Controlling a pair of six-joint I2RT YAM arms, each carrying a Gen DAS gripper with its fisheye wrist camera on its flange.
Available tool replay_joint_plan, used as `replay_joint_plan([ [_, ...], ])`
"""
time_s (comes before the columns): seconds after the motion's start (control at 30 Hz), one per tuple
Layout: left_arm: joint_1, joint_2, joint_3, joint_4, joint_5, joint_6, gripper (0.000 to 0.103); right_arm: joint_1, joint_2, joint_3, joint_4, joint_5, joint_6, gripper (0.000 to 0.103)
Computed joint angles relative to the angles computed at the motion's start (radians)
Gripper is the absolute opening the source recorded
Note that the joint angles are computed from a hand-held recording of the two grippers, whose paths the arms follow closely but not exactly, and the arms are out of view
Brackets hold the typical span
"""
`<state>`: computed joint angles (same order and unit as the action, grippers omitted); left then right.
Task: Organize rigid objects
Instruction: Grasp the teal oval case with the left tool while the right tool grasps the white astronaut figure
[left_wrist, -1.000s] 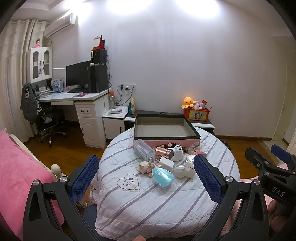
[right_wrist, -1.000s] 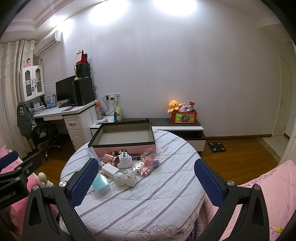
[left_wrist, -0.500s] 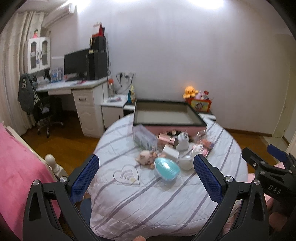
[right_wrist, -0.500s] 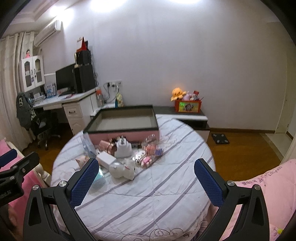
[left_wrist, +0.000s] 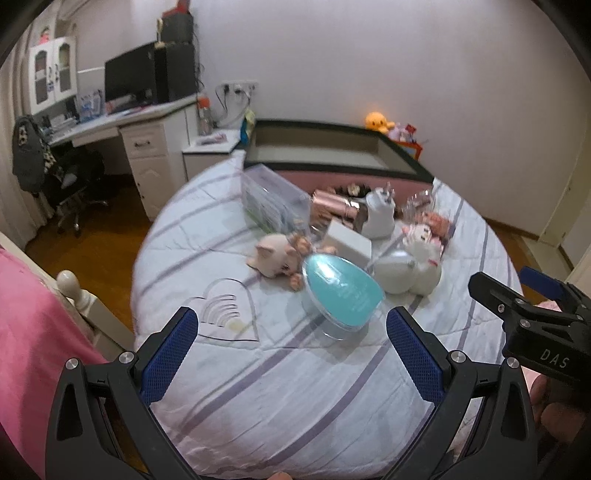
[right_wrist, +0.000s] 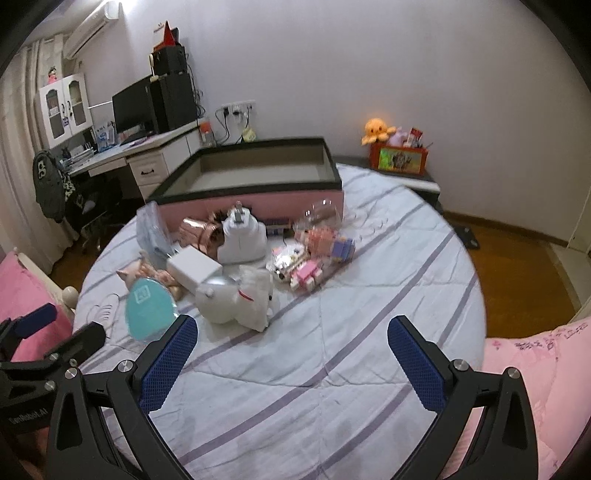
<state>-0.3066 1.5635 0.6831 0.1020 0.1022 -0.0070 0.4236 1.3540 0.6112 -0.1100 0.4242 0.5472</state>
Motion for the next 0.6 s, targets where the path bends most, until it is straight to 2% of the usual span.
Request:
replay_joint_plan([
  [0.3,-0.061,0.244,0.170,-0.022,-0.016,-0.048,0.103,-0.138,0.085,-0.009,0.099,-0.138,-0.054,0.103],
  [0.37,-0.064,0.291,0.205,-0.028,0.004,-0.058,0.103,-0.162,0.102,-0.008,0.111,-0.162,-0.059,0.103],
  [0.5,-0.077,0.348,0.249,-0.028,-0.035,-0.066,0.103,-0.181,0.136,0.011,0.116,-0.192,-0.072,0.103],
  [0.6,-0.056,0.371,0.263,-0.015,-0.011,-0.058,0.102,-0.171,0.169,0.038,0.114,-0.195,-0.081,0.103],
])
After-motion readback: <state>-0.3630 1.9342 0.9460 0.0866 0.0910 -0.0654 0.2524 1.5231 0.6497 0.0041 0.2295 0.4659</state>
